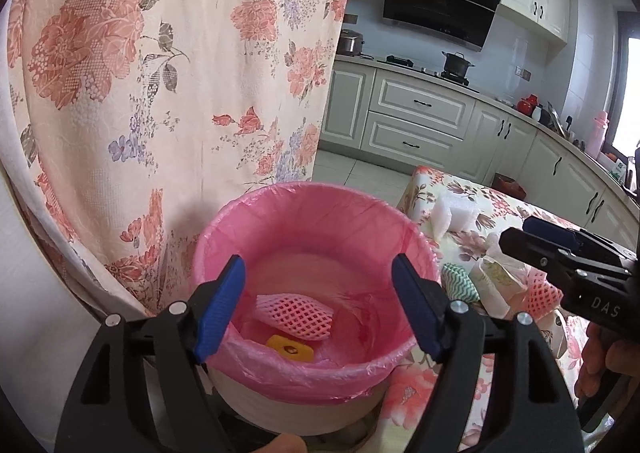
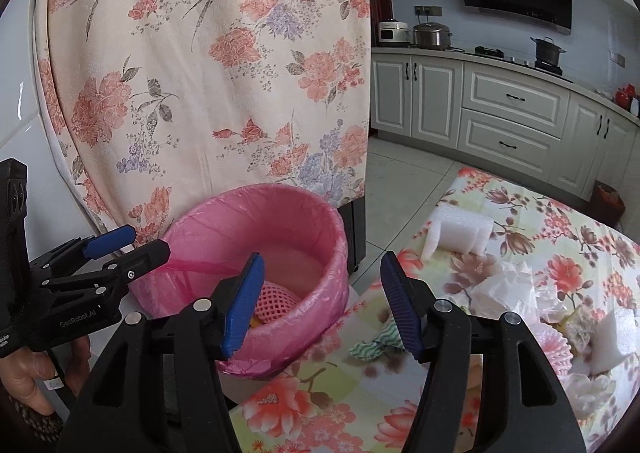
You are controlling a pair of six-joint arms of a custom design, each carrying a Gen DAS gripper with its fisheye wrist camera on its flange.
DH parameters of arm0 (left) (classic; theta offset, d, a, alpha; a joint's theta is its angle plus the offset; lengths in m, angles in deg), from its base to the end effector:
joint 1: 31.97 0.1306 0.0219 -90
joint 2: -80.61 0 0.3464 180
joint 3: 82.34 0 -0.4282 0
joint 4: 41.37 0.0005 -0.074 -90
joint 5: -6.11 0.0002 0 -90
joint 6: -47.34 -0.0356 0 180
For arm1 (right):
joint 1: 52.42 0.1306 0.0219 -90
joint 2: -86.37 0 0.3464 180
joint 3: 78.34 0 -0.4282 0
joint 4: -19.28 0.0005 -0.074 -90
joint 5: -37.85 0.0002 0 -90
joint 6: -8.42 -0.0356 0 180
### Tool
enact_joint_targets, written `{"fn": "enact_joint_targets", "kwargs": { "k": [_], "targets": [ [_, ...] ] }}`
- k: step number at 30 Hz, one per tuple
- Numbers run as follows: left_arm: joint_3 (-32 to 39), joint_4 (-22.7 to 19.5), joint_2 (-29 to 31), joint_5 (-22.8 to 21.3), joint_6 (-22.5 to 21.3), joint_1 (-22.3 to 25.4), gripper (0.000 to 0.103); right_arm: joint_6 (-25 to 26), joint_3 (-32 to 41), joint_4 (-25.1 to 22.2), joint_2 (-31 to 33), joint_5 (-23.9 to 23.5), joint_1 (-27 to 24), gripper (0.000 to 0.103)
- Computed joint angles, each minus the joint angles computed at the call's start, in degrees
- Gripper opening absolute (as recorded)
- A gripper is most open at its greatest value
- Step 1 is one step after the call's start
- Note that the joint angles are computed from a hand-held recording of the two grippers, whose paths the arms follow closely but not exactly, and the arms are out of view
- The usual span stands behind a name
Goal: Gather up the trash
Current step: 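Grasp the white printed paper cup with the right gripper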
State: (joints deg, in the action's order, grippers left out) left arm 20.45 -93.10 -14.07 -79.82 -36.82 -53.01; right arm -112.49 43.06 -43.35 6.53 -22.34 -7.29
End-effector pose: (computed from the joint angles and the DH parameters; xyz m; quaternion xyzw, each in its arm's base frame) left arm 0.4586 -0.1796 0.5426 0.1333 0.8735 -0.1391 0.4471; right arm 0.4085 0.3845 0.5572 -0.0040 0.8870 0.0603 0.4577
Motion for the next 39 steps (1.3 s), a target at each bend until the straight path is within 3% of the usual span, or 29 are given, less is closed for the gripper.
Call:
{"fn": "enact_joint_targets", "kwargs": {
  "k": [9, 21, 31, 39],
  "targets": [
    [-0.3, 0.4, -0.4, 1.0, -1.1, -3.9, 0.080, -4.3, -9.7, -3.0, -9.3, 6.7, 0.4, 0.063],
    [-0.4, 0.3, 0.2, 1.9, -2.1, -9.7, 0.085, -15.6, -23.6, -9.5, -21.8, 11.7, 0.1, 0.070],
    [-1.0, 0.4, 1.1, 3.4, -2.5, -13.2, 0.086, -23.3, -32.1, -11.6, -27.2, 8.1, -1.3, 0.073],
    [-1.0, 0.4, 2.6, 4.4, -2.6, -15.0, 0.086, -23.2, -33.5, -10.9, -26.1, 5.5, -1.5, 0.074]
  ]
}}
